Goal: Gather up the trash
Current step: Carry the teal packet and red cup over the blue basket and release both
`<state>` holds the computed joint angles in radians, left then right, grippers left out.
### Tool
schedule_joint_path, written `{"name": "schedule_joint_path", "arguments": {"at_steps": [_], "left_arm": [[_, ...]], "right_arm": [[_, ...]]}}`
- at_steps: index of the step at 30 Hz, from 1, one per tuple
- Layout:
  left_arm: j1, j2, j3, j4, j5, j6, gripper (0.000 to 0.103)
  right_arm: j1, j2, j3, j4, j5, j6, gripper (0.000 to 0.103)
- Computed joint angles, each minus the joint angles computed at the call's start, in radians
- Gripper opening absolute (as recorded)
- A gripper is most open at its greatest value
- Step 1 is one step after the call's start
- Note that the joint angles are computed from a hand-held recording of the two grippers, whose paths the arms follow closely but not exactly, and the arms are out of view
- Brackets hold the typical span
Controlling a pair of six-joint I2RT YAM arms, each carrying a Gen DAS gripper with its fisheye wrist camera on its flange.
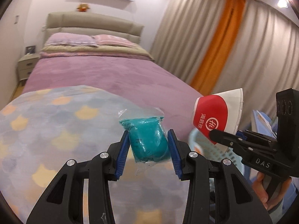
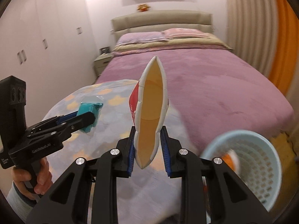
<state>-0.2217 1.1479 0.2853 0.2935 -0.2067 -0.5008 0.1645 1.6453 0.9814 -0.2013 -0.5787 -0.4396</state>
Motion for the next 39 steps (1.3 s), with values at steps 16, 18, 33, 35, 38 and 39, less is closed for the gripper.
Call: {"name": "schedule_joint_path", "arguments": {"at_steps": [16,18,33,35,38,39], "left_arm": [[-0.264,0.517,0.373,0.079,0.017,-0.041,0.04],[-0.273,0.564,0.417,0.07,0.031,-0.038,0.04],[-0.277,0.781,0.649,0.017,0.126,-0.051,0.067],[-0.279,0.771,0.633,0.031,0.13,-0.057,0.073],[-0.286,0.748,0.611,0.04,0.118,-0.065,0.074],[-0.288,0.733,0.597,0.046,0.118,-0.069,0.074]], "right_arm": [[-0.338,0.221,0.182,-0.12,0.062,0.019,0.023],[-0.365,0.26,0.211,-0.125,0.065,0.008,0.023],[-0.483,0.443,0.366,-0.203,0.055,-0.001,0.036],[-0.496,0.438,0.354,-0.179,0.043,0.003,0.054],[-0.498,0.436,0.344,-0.166,0.038,0.001,0.054],[-0.503,0.431,0.34,-0.17,0.029,-0.002,0.054]]}}
